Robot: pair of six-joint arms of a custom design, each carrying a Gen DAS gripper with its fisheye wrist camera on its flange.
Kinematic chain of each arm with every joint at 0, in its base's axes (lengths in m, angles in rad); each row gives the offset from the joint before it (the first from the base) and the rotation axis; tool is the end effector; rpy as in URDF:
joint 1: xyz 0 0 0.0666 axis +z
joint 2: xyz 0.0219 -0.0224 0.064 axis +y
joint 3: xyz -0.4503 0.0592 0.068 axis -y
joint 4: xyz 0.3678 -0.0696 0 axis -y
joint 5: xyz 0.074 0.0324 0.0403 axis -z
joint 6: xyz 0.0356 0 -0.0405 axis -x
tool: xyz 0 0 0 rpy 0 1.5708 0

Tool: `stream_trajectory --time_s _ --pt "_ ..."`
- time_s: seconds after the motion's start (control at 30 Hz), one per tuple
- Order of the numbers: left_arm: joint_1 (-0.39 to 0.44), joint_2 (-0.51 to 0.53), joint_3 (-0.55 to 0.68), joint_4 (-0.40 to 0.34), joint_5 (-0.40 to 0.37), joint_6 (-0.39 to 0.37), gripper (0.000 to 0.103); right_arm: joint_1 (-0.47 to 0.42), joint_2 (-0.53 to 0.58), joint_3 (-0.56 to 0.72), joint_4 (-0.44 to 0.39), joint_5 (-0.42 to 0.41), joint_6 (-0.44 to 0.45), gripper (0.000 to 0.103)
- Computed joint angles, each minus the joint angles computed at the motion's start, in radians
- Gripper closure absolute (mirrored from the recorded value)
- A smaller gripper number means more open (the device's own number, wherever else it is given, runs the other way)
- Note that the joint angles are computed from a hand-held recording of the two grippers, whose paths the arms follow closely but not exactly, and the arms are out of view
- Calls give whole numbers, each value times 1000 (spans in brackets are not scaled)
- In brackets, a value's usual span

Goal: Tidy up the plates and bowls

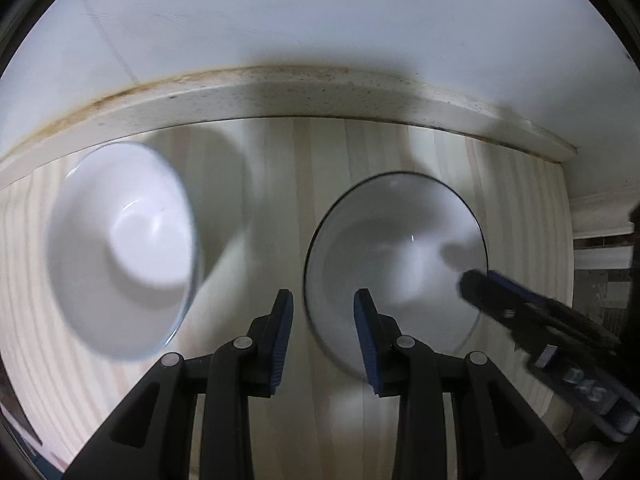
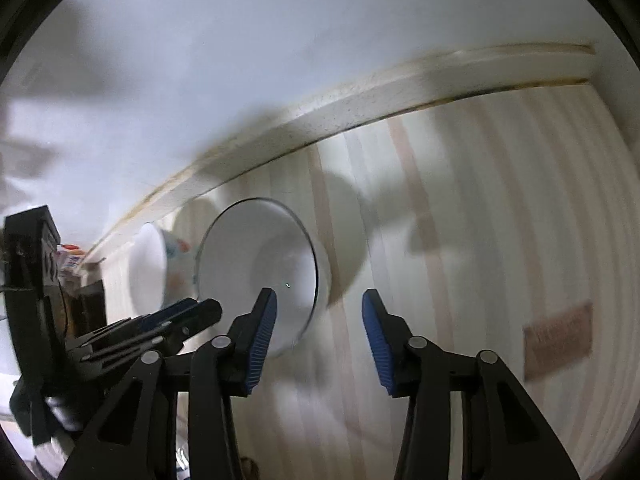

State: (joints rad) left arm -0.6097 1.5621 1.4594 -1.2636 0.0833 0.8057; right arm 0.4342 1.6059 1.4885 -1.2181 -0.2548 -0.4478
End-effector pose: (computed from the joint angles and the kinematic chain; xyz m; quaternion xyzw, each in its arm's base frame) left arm 0.3866 -0.2741 0.4365 -0.0930 0.9896 -0.0978 0.0506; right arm 0.4464 0.2164 0.4296 -0.0082 0.9851 0.1638 0.0514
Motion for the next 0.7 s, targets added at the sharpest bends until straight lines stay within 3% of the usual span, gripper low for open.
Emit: stream_trajectory --time_s 0.03,0.13,0.37,0.7 --pt "-2 4 -1 6 -3 -1 81 5 15 1 -4 -1 3 76" --pt "-14 13 8 1 -18 -4 82 2 47 3 4 -8 13 91" --pt "-49 -13 39 -38 -69 -3 82 23 30 -4 6 35 19 92" --pt "-125 -111 91 -125 -127 -20 82 42 -110 -13 -54 50 7 92"
